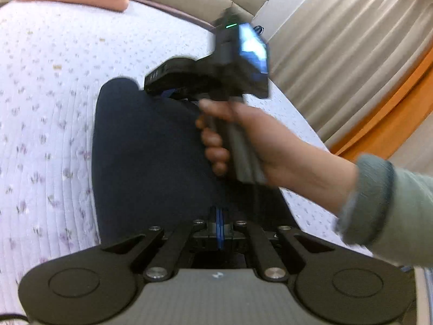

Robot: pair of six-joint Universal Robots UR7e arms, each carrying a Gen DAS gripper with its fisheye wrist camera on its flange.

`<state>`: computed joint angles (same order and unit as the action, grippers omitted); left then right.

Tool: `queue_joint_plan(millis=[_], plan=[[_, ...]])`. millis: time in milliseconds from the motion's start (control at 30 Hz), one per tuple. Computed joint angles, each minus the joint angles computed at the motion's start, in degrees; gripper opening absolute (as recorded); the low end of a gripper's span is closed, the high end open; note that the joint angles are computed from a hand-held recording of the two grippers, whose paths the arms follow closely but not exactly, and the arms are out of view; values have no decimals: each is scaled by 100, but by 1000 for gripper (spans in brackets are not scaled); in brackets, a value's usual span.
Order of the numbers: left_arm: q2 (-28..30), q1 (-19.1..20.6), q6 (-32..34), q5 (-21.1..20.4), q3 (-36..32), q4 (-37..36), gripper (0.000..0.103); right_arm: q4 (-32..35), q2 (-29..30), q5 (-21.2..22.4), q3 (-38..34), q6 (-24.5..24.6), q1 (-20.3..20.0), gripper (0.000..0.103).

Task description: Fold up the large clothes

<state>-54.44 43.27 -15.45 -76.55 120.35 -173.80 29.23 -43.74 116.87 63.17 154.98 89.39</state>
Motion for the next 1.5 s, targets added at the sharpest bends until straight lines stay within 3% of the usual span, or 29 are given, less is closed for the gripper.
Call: queue_joint_plan(millis=[67, 133, 200, 267, 367, 433, 500, 533, 567, 633, 700, 800, 867, 933, 1000, 1067, 1133, 1200, 1233, 1300, 1367, 1500], plan=[[-77, -63, 21, 67, 99, 36, 3, 262, -66, -144, -121, 344, -60, 11], [-138, -104, -115, 82, 163, 85, 3, -161, -679, -385, 544, 245, -18, 14], [-188, -142, -233, 109, 181, 87, 3, -369, -1435, -795, 1349, 185, -8, 26], [-285, -245, -192, 164, 215, 21, 3, -352, -2082, -1107, 2093, 151, 14, 26], [-363, -275, -189, 155, 310, -299, 4, -240, -2629, -754, 3056, 169, 137, 25], [-331, -197, -403, 201, 303, -147, 4, -358, -2644, 8, 3458, 162, 196, 24], [-234, -38, -357, 44, 280, 29, 3, -214, -2537, 502, 3622, 527, -19, 13], [-220, 18, -406, -83, 271, 62, 3, -160, -2615, 516, 3705, 764, -153, 0], [-240, 20, -456, -138, 270, 65, 3, -81, -2799, 336, 3778, 948, -265, 0], [-323, -128, -328, 83, 253, 221, 3, 7, -3019, 413, 3828, 1070, -182, 0], [-424, -228, -226, 165, 255, 250, 4, -55, -3311, 305, 3965, 882, -23, 18], [-563, -398, -210, 447, 283, 377, 6, -54, -3541, 61, 4176, 695, 85, 18], [-559, -392, -137, 618, 266, 645, 6, -190, -3339, 275, 4249, 490, 66, 18], [-525, -239, -220, 428, 326, 579, 3, -130, -2953, 684, 4174, 577, -59, 13], [-527, 33, -483, -78, 365, 402, 3, -7, -2879, 668, 4120, 730, -165, 9], [-577, 106, -574, -169, 394, 312, 3, 242, -2851, 787, 3957, 810, -51, 9], [-639, 17, -478, 2, 387, 407, 3, 366, -2950, 860, 3851, 807, 20, 18], [-697, -151, -345, 259, 351, 555, 8, 361, -3156, 795, 3793, 853, 81, 50], [-702, -276, -213, 475, 304, 639, 14, 238, -3271, 754, 3780, 836, 90, 59], [-627, -490, -28, 1008, 216, 710, 50, -322, -3560, 569, 3883, 705, 79, 97], [-522, -617, -23, 1373, 138, 664, 60, -767, -3647, 378, 3905, 582, 20, 99], [-284, -554, -215, 1638, -184, 830, 64, -594, -3280, -29, 3570, 771, -243, 100]])
